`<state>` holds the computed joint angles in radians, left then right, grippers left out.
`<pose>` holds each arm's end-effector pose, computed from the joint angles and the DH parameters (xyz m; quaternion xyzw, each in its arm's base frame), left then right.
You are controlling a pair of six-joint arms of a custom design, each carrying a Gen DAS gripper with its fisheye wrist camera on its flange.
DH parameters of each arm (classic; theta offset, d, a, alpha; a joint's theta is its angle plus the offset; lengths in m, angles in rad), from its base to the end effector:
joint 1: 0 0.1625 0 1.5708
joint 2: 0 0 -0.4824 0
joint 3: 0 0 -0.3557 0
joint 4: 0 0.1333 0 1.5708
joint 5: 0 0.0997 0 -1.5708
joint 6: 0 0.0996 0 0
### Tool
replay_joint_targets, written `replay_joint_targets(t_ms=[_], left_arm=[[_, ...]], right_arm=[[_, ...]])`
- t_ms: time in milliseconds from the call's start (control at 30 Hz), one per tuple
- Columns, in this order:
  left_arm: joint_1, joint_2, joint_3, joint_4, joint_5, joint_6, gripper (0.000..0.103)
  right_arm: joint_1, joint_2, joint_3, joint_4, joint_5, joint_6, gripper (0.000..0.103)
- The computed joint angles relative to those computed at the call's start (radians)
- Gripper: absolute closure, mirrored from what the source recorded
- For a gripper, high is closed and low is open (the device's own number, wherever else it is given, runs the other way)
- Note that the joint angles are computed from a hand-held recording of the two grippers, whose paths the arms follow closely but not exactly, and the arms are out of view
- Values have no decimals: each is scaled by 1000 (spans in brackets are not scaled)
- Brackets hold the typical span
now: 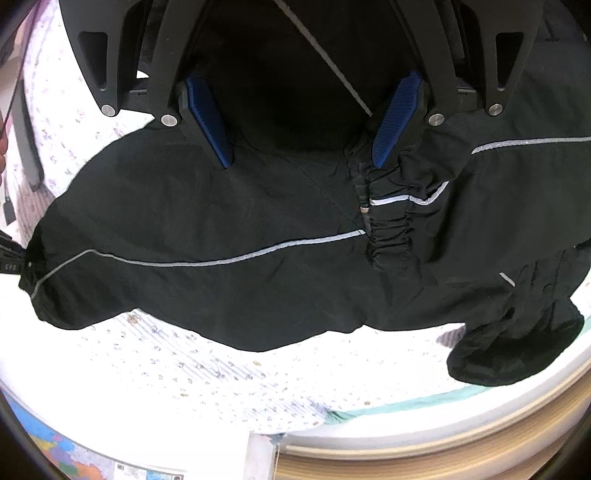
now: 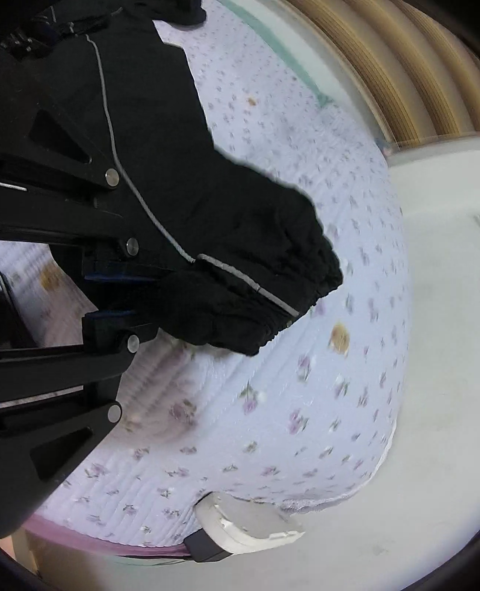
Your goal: Fold large clothes
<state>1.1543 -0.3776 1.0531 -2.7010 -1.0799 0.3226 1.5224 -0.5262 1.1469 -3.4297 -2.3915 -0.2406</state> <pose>-0.1807 -0.8541 0.0828 0.2903 0.9010 -0.2295 0.2262 0.0215 -0.8052 0.2700 -0.1588 -0.7656 0.4798 0.3981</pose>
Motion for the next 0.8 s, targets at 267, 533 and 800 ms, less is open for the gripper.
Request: replay_joint_targets(t_ms=[267, 533, 800], left_arm=[[1, -200, 136, 76, -110, -88, 24], [22, -382, 266, -38, 14, -11, 24], [114, -516, 329, -48, -43, -11, 24]], right_arm=[[133, -31, 88, -49, 131, -192, 91], [284, 135, -98, 109, 157, -282, 91], [380, 392, -454, 367, 172, -306, 91]])
